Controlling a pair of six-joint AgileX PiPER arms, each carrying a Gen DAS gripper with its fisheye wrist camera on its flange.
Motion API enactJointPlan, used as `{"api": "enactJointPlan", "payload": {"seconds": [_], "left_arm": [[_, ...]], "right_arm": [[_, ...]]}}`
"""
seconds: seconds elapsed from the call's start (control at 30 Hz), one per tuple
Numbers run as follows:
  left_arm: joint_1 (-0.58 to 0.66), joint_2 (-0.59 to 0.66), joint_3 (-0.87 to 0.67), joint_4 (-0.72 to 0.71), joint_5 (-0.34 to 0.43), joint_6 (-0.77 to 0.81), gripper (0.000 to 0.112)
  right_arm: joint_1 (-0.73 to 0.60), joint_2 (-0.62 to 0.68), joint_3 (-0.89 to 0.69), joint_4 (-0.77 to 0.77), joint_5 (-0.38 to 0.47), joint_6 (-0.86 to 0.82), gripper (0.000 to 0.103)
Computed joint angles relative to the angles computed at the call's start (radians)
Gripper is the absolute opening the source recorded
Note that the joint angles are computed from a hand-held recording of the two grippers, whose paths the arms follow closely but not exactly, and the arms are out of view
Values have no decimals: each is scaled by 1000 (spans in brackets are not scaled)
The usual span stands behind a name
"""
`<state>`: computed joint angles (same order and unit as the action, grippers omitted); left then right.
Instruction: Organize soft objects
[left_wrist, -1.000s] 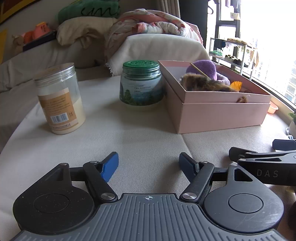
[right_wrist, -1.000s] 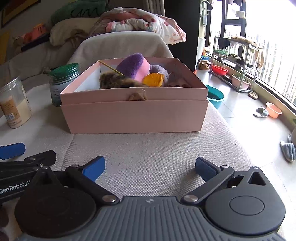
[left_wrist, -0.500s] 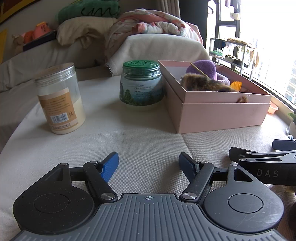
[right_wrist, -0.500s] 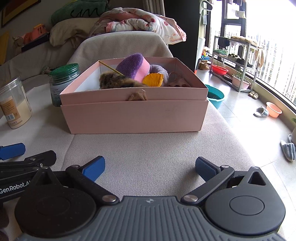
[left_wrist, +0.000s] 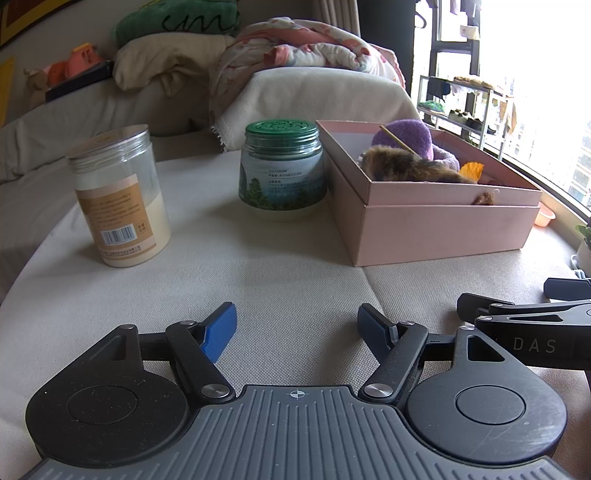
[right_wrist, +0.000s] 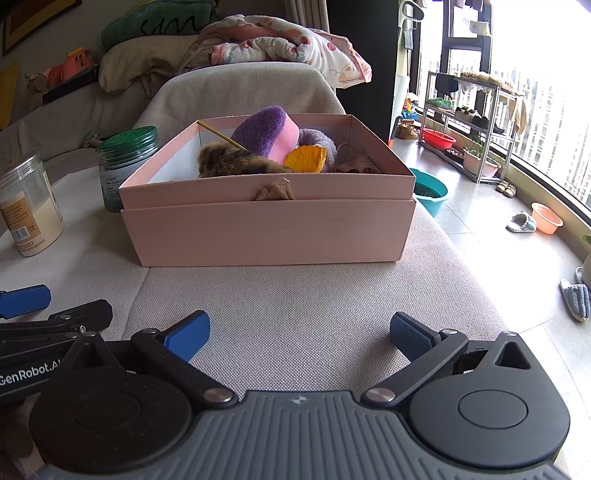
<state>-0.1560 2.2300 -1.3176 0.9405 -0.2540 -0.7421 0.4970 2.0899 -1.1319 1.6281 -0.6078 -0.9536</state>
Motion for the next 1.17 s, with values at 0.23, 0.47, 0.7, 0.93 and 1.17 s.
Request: {"api": "enactJointPlan", "payload": {"seconds": [0.23, 0.47, 0.7, 0.93, 1.17], "left_arm": [[0, 0, -1, 1, 1, -1, 78], [0, 0, -2, 0, 2, 2, 78], [-2, 0, -2, -16, 6, 7, 78], [-2, -1, 0, -22, 5, 10, 78], [-4, -2, 2, -42, 8, 31, 78]], "right_arm": [[0, 0, 0, 1, 0, 0, 103], [1, -1, 1, -1, 0, 2, 103], [-1, -2, 4, -5, 1, 3, 103], [-2, -3, 6, -8, 4, 2, 103], [3, -2, -1, 2, 0, -6, 103]]}}
